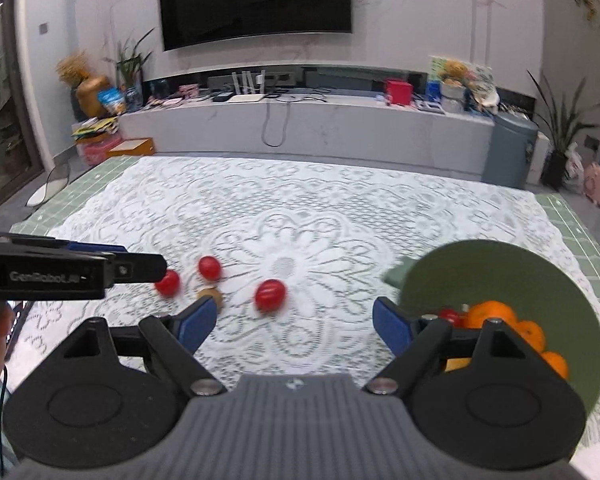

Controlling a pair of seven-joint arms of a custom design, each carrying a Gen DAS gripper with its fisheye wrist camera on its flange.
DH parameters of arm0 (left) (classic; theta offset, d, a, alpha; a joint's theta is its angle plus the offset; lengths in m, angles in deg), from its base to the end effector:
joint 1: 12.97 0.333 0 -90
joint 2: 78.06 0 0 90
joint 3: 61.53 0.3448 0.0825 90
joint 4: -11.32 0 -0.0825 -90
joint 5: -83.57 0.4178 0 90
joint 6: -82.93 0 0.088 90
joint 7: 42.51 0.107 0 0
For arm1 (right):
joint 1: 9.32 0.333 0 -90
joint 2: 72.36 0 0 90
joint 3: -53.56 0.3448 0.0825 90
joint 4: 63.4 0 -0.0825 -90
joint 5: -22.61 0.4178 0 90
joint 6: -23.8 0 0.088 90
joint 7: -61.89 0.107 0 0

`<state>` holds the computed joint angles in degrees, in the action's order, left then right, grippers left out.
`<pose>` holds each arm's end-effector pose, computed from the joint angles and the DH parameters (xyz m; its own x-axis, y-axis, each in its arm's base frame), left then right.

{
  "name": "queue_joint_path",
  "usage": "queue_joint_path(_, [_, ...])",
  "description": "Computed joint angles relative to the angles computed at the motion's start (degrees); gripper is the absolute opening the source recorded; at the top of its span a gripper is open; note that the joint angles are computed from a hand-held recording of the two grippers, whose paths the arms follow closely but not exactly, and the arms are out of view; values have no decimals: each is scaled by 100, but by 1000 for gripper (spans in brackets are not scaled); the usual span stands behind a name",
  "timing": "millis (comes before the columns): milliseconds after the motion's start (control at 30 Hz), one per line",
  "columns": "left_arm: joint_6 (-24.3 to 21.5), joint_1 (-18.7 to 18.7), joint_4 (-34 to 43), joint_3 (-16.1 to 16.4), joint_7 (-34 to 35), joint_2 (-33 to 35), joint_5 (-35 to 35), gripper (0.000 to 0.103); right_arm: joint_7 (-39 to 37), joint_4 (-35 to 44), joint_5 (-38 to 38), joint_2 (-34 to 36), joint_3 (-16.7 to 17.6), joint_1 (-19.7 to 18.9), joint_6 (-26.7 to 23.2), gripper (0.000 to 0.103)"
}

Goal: Organize fruits
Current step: 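Withdraw both tools from the colander toward the remaining red tomatoes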

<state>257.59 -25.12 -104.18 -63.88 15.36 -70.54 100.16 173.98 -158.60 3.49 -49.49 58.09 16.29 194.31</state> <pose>0.6327 -0.1853 0.5056 -0.0601 -0.9777 0.2010 -0.6387 -0.1171 -0.7605 0.6456 0.3898 0.4975 0.4282 -0.9027 -0.0429 -0.5591 -0.2273 -0.7973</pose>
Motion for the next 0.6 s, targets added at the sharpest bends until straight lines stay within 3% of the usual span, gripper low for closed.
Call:
queue_joint_path(300, [149,-57,-254,233,-361,-13,519,62,-379,463,-136,473,40,142,-248,63])
queue_joint_path(600, [88,-34,-163,268,-184,179,201,58,-692,1025,3,936,52,176,-520,51])
